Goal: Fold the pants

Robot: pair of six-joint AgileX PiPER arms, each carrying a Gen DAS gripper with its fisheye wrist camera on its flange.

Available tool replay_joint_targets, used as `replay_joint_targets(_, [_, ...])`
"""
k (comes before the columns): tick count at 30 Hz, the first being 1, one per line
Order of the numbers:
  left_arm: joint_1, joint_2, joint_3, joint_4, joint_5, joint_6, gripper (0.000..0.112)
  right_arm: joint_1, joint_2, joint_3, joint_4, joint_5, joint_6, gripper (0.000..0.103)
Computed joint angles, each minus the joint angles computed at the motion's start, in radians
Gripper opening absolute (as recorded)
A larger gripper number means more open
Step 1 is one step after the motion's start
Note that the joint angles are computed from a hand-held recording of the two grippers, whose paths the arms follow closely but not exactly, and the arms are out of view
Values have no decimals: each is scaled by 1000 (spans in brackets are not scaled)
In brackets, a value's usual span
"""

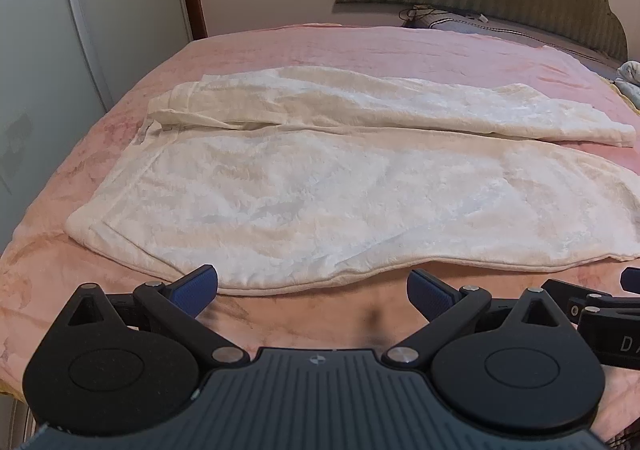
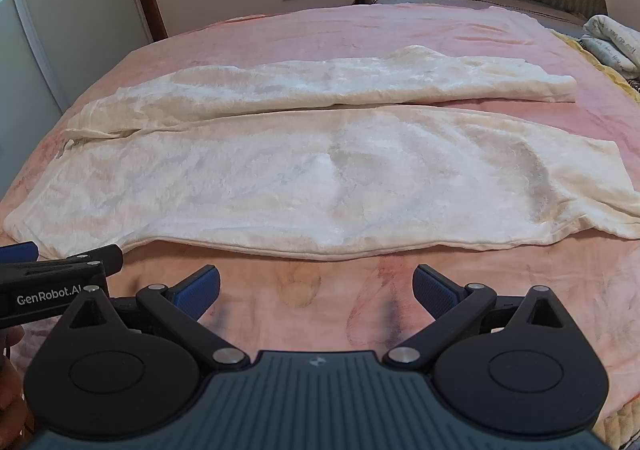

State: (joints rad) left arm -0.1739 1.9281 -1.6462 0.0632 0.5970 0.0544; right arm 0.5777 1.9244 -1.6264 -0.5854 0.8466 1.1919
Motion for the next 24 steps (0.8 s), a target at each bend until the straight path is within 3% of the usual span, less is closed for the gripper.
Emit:
replay_joint_targets(5, [-3,11,-30,38,8,-17,102,-6,-5,12,0,-20,1,103])
replay_joint_targets(10, [-7,27,-64,126,-21,-60,102,-22,-47,92,-56,-171,-8,103])
replay_joint_targets(13, [0,65,-128,128,2,-47,102,-18,-22,48,-86,-153,-48,103])
replay_joint_targets(18, [18,143,-251,128,46,-45,102,-57,29,-43,12,-168,-220,103])
replay_joint_targets(24, [51,278,-487,107,149,-15,102,-137,114,-204,264,-233,-624,103])
